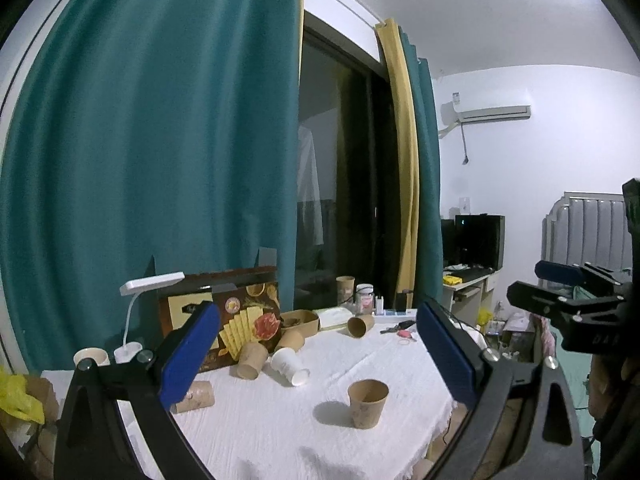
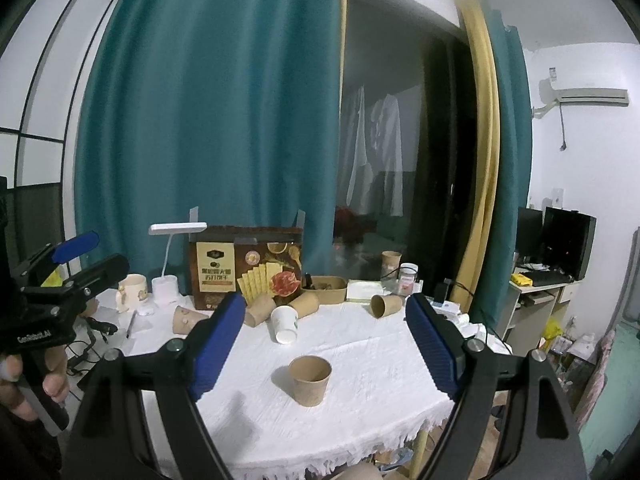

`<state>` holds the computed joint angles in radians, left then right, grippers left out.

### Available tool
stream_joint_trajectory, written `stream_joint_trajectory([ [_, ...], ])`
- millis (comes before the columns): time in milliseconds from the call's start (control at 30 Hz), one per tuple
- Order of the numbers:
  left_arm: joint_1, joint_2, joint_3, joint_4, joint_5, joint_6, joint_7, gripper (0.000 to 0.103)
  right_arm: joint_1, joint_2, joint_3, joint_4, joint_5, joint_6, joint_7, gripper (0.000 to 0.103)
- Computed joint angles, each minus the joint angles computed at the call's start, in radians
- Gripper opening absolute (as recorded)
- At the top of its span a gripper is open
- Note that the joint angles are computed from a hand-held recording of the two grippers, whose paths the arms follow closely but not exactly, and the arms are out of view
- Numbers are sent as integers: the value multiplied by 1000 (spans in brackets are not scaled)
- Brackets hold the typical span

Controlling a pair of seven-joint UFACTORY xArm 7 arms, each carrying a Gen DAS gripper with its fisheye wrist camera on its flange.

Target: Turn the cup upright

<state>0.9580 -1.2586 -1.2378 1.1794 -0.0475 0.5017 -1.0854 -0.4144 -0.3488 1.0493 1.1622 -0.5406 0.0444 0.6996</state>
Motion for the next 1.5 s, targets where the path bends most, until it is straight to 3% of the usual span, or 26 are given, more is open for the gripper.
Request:
stream_joint_trajectory([
  [267,-2,7,-8,-5,-8,2,-3,99,-44,19,39,5,-13,5,13,81],
  [1167,40,12,-27,39,-34,10,21,99,-33,76,19,24,-132,17,96,81],
  [1500,56,4,-31,55,-59,13,34,99,37,111,-44,37,-235,39,165,81],
])
